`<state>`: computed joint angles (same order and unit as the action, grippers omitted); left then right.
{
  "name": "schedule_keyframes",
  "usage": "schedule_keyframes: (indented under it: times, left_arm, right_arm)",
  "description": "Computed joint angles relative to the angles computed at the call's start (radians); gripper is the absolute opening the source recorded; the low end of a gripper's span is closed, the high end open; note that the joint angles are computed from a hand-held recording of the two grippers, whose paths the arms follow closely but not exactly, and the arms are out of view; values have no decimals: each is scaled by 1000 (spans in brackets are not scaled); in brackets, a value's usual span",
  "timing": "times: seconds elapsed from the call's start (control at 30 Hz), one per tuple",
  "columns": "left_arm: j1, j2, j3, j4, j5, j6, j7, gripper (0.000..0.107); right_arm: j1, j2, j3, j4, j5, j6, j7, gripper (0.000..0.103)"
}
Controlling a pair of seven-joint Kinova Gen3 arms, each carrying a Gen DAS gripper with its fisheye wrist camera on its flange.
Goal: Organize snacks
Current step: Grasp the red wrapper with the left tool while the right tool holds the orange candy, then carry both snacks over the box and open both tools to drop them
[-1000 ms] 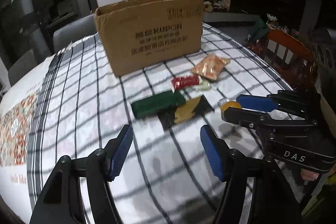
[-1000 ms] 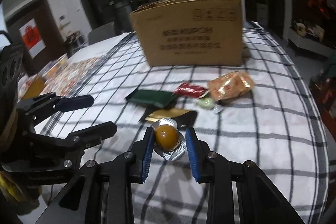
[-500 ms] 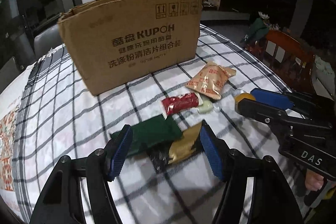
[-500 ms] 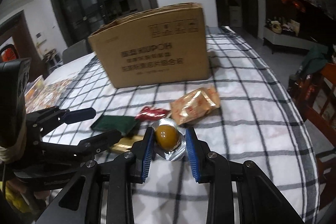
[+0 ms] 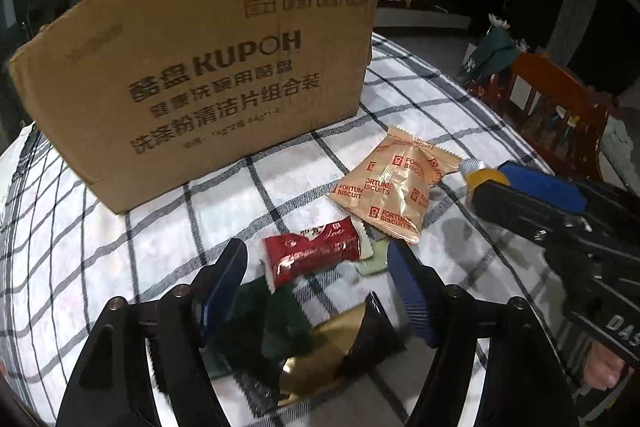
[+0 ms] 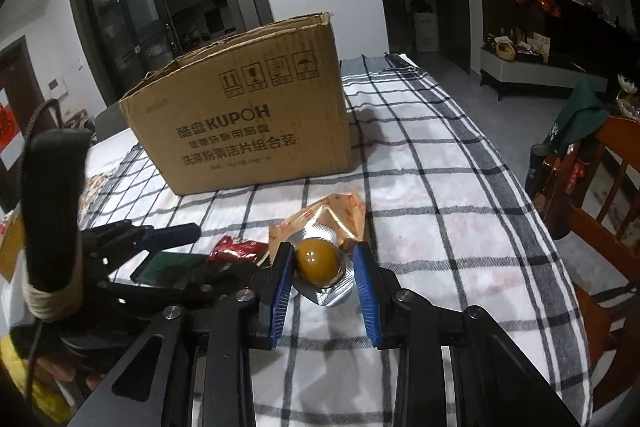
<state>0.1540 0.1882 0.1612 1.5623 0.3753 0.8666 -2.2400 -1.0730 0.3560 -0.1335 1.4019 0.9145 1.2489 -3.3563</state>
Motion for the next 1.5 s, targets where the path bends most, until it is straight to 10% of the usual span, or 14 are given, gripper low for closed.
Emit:
schedule_keyframes:
  times: [0.3,0.57,1.5]
  left_arm:
    - [3,38,5,-12,0,-18,53,71]
    - [-36,32,12,5,71,-10,2,47]
    - [-105,-130,-68,-25,255,-3,-134,46]
  right_arm:
    - [24,3,4,1,-16,-17,23,32]
    - [16,9,10,-9,-12,-15,36,32]
    - [-13,-4,20,-112,98,9,129,32]
